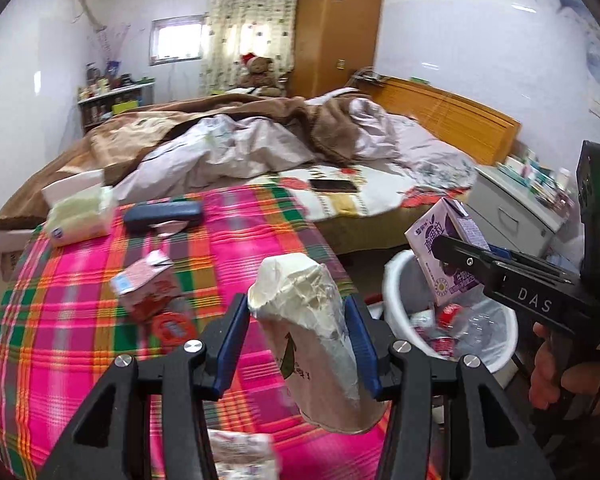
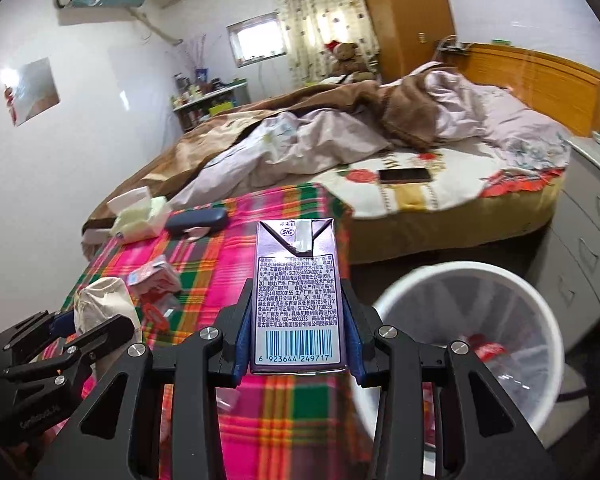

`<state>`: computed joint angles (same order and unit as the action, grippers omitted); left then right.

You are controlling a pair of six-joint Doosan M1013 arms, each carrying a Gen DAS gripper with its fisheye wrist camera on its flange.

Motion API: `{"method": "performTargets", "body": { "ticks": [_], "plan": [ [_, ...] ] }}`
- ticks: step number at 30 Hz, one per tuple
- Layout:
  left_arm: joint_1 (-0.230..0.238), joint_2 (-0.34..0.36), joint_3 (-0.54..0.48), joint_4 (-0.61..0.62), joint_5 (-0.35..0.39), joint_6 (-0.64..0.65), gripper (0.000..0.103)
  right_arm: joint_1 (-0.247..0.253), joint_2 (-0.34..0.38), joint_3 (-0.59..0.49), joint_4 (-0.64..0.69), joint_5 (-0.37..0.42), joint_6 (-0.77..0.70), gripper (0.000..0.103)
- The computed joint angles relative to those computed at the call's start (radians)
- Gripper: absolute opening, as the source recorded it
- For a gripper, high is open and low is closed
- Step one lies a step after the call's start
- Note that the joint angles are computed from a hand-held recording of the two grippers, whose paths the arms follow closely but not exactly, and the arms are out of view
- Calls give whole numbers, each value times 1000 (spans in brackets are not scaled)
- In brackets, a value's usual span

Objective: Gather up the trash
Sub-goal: 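Lift the paper bag and carton and carry them over the white bin, then open both tools over the bin to drop the bag and carton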

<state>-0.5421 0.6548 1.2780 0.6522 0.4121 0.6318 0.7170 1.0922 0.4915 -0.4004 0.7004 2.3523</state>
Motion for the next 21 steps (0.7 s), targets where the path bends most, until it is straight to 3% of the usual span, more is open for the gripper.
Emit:
{"method": "performTargets", "body": {
  "ticks": [6, 12, 21],
  "plan": [
    [-27, 35, -60, -127, -13, 164, 51, -8, -81, 165, -128, -33, 168, 39],
    [-47, 77, -132, -302, -10, 362, 51, -18, -123, 255, -203, -21, 291, 39],
    [-62, 152, -246, -529, 53, 605, 51, -43, -149, 330, -173, 21, 322, 39]
  ]
}}
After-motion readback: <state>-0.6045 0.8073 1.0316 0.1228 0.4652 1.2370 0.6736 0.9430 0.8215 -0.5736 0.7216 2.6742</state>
